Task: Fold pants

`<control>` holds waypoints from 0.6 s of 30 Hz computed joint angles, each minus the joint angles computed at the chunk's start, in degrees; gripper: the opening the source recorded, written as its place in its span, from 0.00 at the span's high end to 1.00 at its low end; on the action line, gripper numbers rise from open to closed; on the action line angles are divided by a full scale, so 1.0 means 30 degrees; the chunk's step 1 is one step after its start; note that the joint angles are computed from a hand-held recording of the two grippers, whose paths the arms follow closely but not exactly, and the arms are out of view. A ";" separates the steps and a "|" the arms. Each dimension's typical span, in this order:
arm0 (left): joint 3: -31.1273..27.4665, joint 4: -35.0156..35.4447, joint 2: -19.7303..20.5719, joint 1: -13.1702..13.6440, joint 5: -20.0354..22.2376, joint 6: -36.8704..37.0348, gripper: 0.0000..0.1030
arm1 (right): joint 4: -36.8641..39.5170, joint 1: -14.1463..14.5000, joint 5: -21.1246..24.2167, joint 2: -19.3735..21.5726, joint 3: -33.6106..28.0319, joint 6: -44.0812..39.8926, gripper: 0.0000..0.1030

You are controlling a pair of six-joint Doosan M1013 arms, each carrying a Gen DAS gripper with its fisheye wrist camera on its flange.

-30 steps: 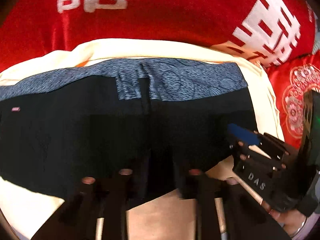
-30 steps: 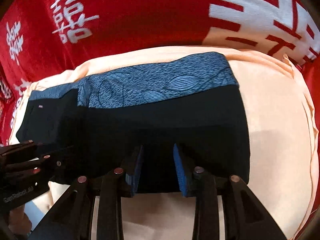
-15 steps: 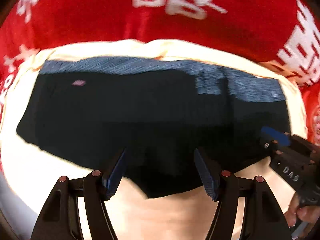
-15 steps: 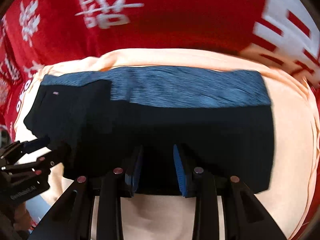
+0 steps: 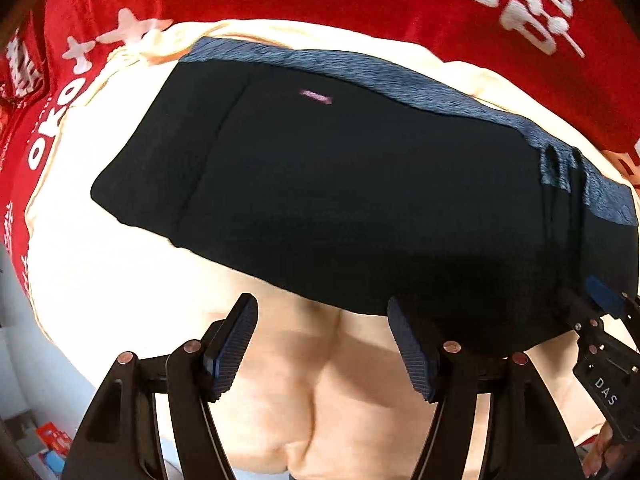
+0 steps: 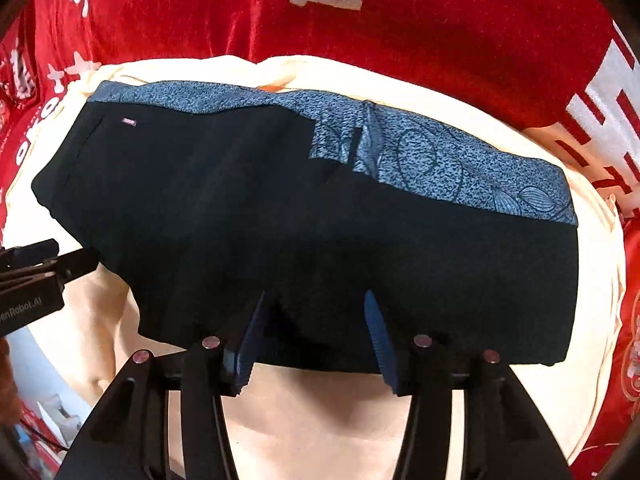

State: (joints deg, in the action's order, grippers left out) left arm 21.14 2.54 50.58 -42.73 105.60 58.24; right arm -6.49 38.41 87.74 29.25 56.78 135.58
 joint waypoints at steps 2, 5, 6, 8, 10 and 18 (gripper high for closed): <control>0.0518 -0.0245 -0.0254 0.0145 -0.0382 -0.0198 0.33 | 0.0043 0.0027 0.0254 0.0068 -0.0234 0.0073 0.46; 0.1427 -0.0516 -0.0690 0.0371 -0.0898 -0.0401 0.33 | -0.0219 0.0169 0.0871 0.0292 -0.0688 0.0081 0.46; 0.1628 -0.0546 -0.0793 0.0418 -0.0995 -0.0444 0.33 | -0.0304 0.0205 0.1037 0.0356 -0.0822 0.0110 0.46; 0.2029 -0.0624 -0.1009 0.0524 -0.1249 -0.0492 0.33 | -0.0432 0.0249 0.1291 0.0474 -0.1067 0.0227 0.46; 0.2377 -0.0659 -0.1181 0.0635 -0.1472 -0.0509 0.33 | -0.0520 0.0279 0.1632 0.0632 -0.1386 0.0407 0.46; 0.3000 -0.1225 -0.1314 0.1206 -0.1901 -0.0478 0.33 | -0.0621 0.0382 0.2396 0.1058 -0.2346 0.1062 0.44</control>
